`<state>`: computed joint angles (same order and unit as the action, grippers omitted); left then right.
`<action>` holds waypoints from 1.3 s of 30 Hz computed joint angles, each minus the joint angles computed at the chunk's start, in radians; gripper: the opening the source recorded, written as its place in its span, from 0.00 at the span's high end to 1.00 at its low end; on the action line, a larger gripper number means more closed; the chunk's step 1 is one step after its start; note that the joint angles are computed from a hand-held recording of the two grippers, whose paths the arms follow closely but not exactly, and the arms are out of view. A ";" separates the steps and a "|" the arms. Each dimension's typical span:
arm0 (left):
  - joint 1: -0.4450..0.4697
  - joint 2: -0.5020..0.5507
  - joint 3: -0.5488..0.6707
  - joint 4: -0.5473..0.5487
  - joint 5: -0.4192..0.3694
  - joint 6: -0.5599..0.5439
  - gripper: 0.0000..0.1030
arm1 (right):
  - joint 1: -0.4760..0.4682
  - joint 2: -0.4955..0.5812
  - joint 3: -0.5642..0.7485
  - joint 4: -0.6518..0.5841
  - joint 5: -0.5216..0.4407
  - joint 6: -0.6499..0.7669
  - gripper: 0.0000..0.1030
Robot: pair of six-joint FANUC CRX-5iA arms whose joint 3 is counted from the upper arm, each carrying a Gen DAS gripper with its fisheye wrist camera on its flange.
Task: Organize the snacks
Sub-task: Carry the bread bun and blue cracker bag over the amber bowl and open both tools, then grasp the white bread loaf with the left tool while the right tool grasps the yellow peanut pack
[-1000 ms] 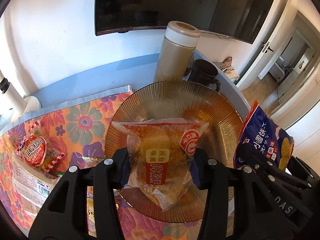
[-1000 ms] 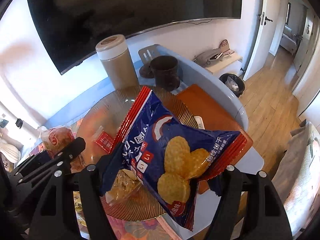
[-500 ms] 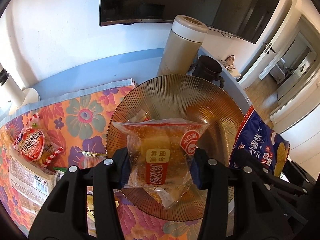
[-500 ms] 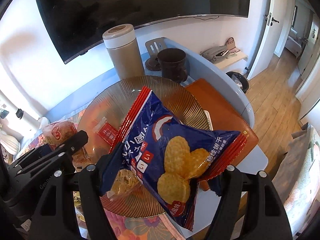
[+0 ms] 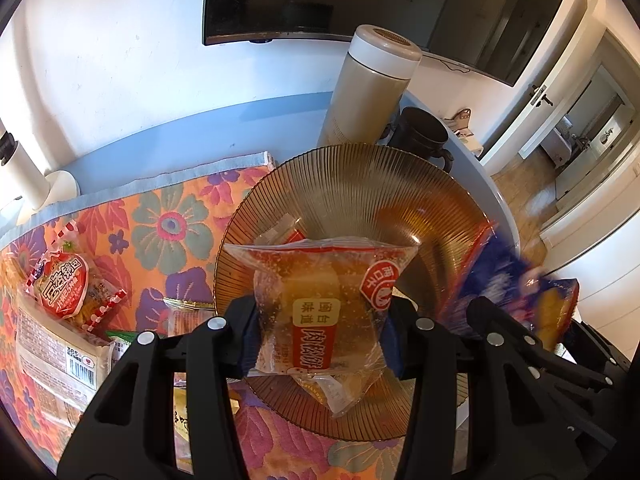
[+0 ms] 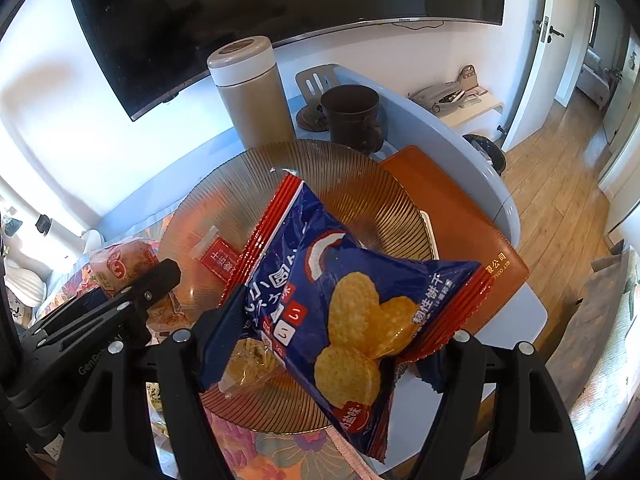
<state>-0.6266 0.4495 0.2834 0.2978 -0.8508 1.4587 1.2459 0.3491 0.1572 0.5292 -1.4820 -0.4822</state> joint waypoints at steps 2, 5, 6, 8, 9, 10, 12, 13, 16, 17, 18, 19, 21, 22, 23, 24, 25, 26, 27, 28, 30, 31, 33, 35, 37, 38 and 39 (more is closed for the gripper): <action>0.001 0.000 -0.002 0.003 0.001 0.000 0.54 | 0.001 -0.001 -0.002 0.003 0.002 -0.001 0.31; 0.001 -0.002 -0.006 0.004 0.004 0.000 0.52 | 0.005 0.008 0.010 0.017 -0.015 0.007 0.31; 0.002 -0.005 -0.011 0.004 0.007 0.000 0.50 | 0.006 0.013 0.016 0.020 -0.026 0.009 0.30; 0.006 -0.018 -0.024 -0.010 0.026 0.018 0.29 | 0.006 0.013 0.013 0.023 -0.024 0.007 0.30; 0.007 -0.033 -0.033 -0.054 0.047 0.068 0.22 | 0.004 0.010 0.008 0.019 -0.019 -0.002 0.29; 0.011 -0.045 -0.044 -0.075 0.067 0.095 0.07 | 0.004 0.006 0.002 0.016 -0.015 -0.012 0.29; 0.038 -0.089 -0.109 -0.079 0.134 0.126 0.03 | 0.001 -0.001 -0.013 0.006 -0.004 -0.042 0.28; 0.055 -0.102 -0.131 -0.070 0.144 0.128 0.03 | 0.000 -0.006 -0.022 0.004 0.008 -0.056 0.23; 0.108 -0.134 -0.157 -0.147 0.135 0.188 0.03 | 0.007 -0.012 -0.044 0.025 0.056 -0.072 0.13; 0.121 -0.143 -0.155 -0.207 0.125 0.233 0.03 | 0.009 -0.008 -0.043 0.035 0.067 -0.062 0.10; 0.137 -0.152 -0.153 -0.277 0.110 0.288 0.03 | 0.014 0.000 -0.041 0.053 0.093 -0.033 0.09; 0.153 -0.160 -0.154 -0.326 0.095 0.331 0.03 | 0.017 0.004 -0.041 0.064 0.130 0.006 0.07; 0.196 -0.182 -0.177 -0.378 0.073 0.392 0.03 | 0.017 0.035 -0.005 0.062 0.207 0.148 0.06; 0.220 -0.194 -0.199 -0.382 0.074 0.406 0.03 | 0.016 0.054 0.019 0.057 0.220 0.200 0.06; 0.237 -0.204 -0.214 -0.387 0.075 0.420 0.03 | 0.016 0.076 0.049 0.049 0.233 0.262 0.06; 0.257 -0.216 -0.236 -0.403 0.080 0.449 0.03 | 0.015 0.107 0.090 0.033 0.250 0.346 0.06; 0.272 -0.222 -0.253 -0.423 0.081 0.486 0.03 | 0.016 0.137 0.132 0.025 0.239 0.402 0.05; 0.284 -0.220 -0.257 -0.425 0.079 0.494 0.03 | 0.020 0.170 0.174 0.030 0.217 0.453 0.05; 0.300 -0.217 -0.272 -0.414 0.077 0.494 0.03 | 0.022 0.201 0.215 0.033 0.208 0.518 0.05; 0.308 -0.216 -0.280 -0.403 0.078 0.485 0.03 | 0.021 0.225 0.251 0.025 0.206 0.581 0.05; 0.328 -0.217 -0.317 -0.347 0.112 0.433 0.03 | 0.020 0.260 0.317 -0.013 0.214 0.688 0.05; 0.336 -0.221 -0.339 -0.312 0.136 0.400 0.03 | 0.022 0.268 0.333 -0.020 0.217 0.697 0.05; 0.348 -0.221 -0.372 -0.220 0.166 0.317 0.03 | 0.034 0.285 0.353 -0.002 0.211 0.671 0.05; 0.363 -0.228 -0.423 -0.062 0.193 0.157 0.04 | 0.037 0.278 0.341 -0.015 0.266 0.673 0.05; 0.355 -0.248 -0.460 0.012 0.228 0.072 0.04 | 0.024 0.306 0.395 -0.108 0.264 0.744 0.05; 0.353 -0.260 -0.488 0.068 0.250 0.003 0.04 | 0.014 0.323 0.425 -0.172 0.260 0.780 0.05; 0.350 -0.265 -0.503 0.105 0.259 -0.038 0.04 | 0.006 0.335 0.440 -0.210 0.259 0.790 0.05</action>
